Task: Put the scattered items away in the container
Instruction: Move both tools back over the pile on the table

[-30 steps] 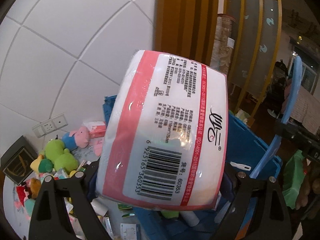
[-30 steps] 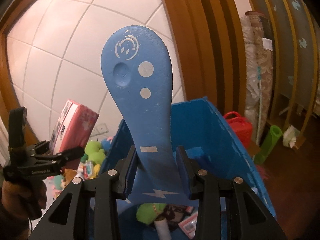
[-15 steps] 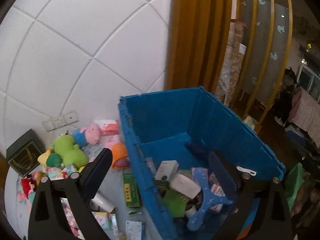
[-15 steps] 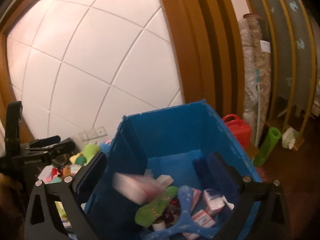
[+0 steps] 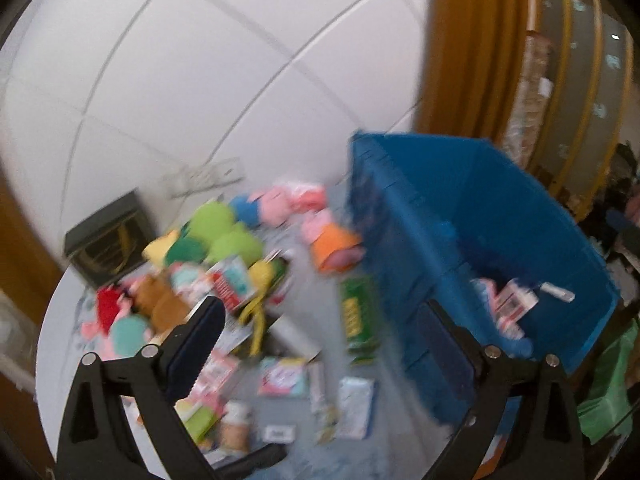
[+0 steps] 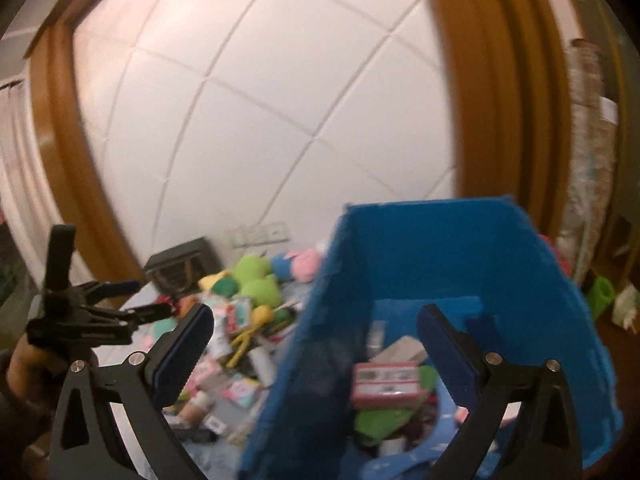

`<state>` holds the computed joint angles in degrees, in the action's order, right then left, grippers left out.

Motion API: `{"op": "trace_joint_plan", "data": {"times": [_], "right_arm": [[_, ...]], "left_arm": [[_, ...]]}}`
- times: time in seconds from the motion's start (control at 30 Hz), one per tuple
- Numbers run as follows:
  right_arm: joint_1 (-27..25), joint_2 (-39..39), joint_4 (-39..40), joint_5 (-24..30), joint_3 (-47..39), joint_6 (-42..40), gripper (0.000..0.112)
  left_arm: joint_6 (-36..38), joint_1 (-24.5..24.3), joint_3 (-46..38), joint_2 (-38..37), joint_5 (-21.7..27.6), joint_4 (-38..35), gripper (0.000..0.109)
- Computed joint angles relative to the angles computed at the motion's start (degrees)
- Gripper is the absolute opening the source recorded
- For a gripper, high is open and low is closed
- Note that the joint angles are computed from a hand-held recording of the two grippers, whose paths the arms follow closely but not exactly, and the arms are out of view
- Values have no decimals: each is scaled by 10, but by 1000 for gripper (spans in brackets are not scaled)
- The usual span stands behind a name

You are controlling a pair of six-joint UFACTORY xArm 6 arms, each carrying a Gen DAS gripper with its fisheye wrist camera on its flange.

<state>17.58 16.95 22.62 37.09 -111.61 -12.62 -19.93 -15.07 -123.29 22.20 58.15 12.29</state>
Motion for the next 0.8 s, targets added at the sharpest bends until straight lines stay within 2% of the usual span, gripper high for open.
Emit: {"op": "trace_joint_plan", "data": {"times": [0.13, 0.37, 0.53, 0.8], "right_arm": [[36, 28, -9, 22, -36, 2, 103], [106, 58, -52, 40, -55, 25, 103], [138, 80, -81, 67, -62, 64, 103], [167, 132, -122, 102, -71, 132, 103]], "left_arm": [[-10, 38, 198, -117, -53, -6, 98], [34, 91, 406, -232, -91, -30, 98], [83, 110, 514, -273, -128, -53, 98], [231, 110, 664, -293, -218, -144, 98]]}}
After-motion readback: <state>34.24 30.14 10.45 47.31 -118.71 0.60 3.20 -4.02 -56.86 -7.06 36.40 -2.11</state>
